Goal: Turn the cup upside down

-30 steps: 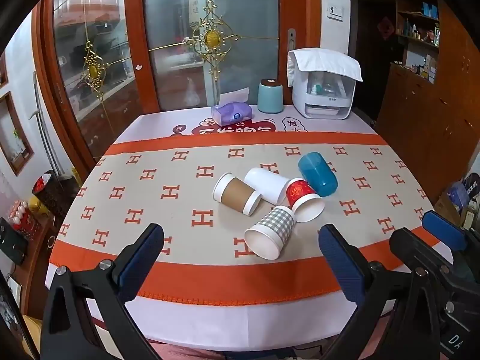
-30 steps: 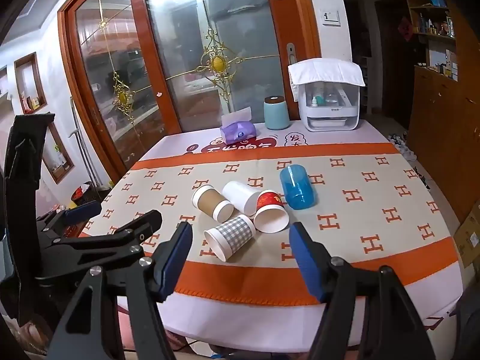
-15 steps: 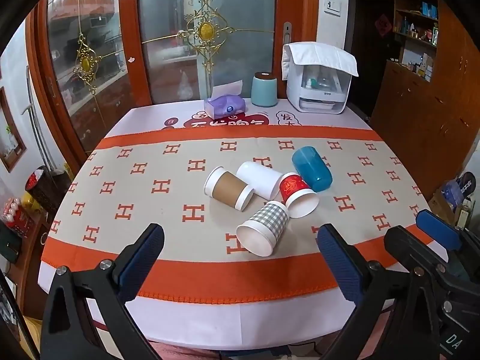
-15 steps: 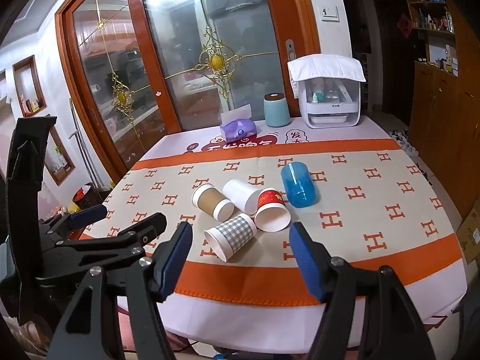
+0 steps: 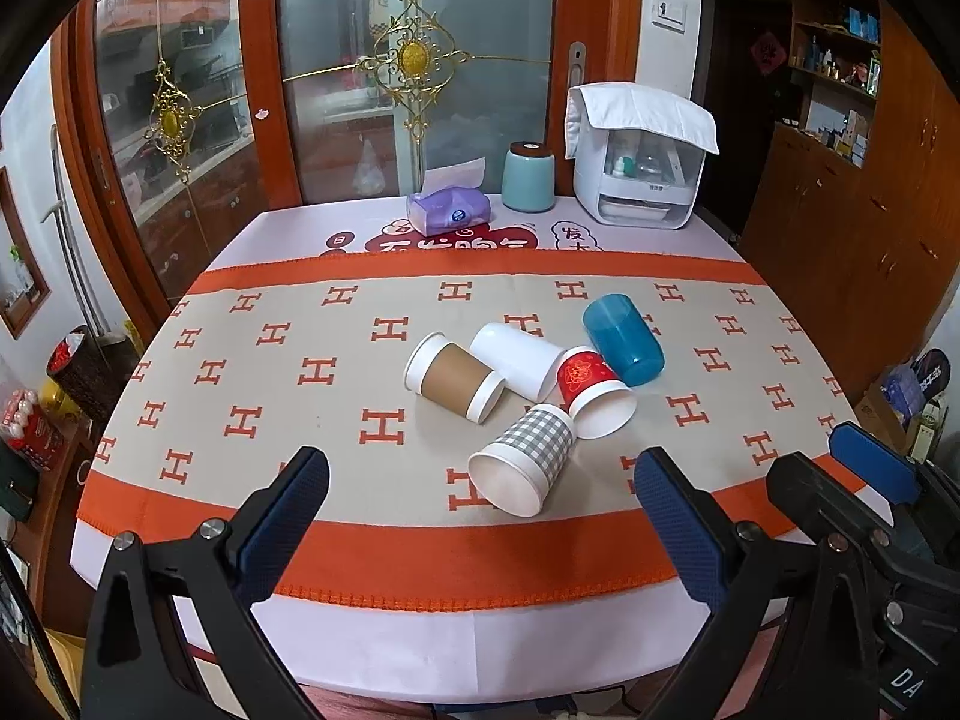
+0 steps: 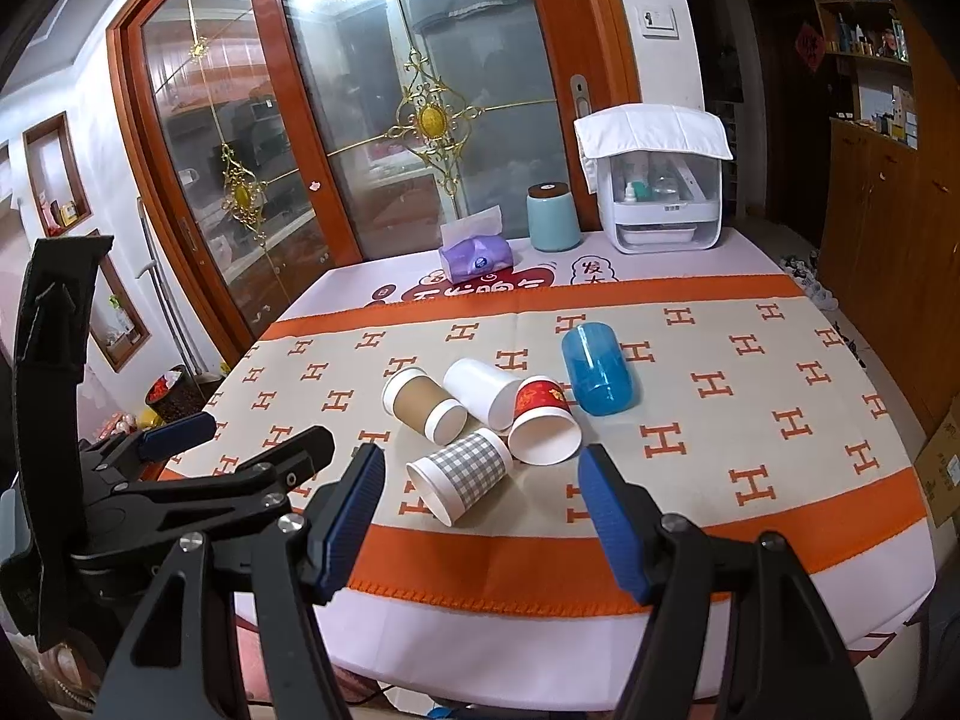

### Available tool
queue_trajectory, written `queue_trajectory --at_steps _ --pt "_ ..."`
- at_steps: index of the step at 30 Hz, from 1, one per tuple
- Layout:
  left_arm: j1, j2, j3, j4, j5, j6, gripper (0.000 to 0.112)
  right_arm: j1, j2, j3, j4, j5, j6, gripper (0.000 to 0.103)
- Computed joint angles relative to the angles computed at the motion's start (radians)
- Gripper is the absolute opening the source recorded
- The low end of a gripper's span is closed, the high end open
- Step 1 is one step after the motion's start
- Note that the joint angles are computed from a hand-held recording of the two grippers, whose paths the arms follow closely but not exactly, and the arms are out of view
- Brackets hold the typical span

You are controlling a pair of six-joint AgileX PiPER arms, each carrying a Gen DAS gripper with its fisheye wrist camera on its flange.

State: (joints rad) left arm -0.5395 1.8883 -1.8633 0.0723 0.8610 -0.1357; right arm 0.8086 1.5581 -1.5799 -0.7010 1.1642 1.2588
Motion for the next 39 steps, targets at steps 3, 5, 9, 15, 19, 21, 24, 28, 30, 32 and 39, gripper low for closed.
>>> queue_trajectory --at_steps 3,5,9,15,19,21,24,28,30,32,39 --pt "0.006 0.004 -0.006 -0.013 0.011 0.01 0.1 -0.006 0.003 -0.002 0.007 -0.003 -0.004 0.067" --pt "0.005 0.012 -0.017 -0.012 0.017 0.008 0.1 -0.008 0.002 -0.001 0.008 -0.005 -0.005 0.067" --pt "0.007 0.014 -0.017 -0.013 0.012 0.009 0.1 -0.008 0.005 -0.003 0.007 -0.006 -0.004 0.067" --pt "0.006 0.021 -0.027 -0.011 0.02 0.009 0.1 -0.009 0.005 -0.005 0.01 -0.004 -0.006 0.067" --pt "0.003 0.026 -0.034 -0.01 0.021 0.006 0.1 -0.011 0.004 -0.002 0.01 -0.008 -0.006 0.067" --pt "0.004 0.026 -0.034 -0.011 0.021 0.007 0.1 -0.011 0.004 -0.004 0.012 -0.007 -0.007 0.067" --pt "0.005 0.032 -0.04 -0.011 0.024 0.007 0.1 -0.014 0.001 -0.002 0.014 -0.009 -0.009 0.067" --pt "-0.002 0.031 -0.036 -0.007 0.028 0.01 0.101 -0.013 0.002 0.002 0.008 -0.014 -0.004 0.067" --pt "-0.003 0.034 -0.039 -0.008 0.032 0.012 0.101 -0.013 0.003 0.005 0.007 -0.019 0.0 0.067" --pt "-0.002 0.029 -0.03 -0.01 0.026 0.013 0.101 -0.012 0.003 0.003 0.007 -0.017 0.0 0.067" --pt "-0.001 0.02 -0.012 -0.009 0.014 0.014 0.101 -0.014 0.0 0.004 0.01 -0.018 -0.003 0.067"
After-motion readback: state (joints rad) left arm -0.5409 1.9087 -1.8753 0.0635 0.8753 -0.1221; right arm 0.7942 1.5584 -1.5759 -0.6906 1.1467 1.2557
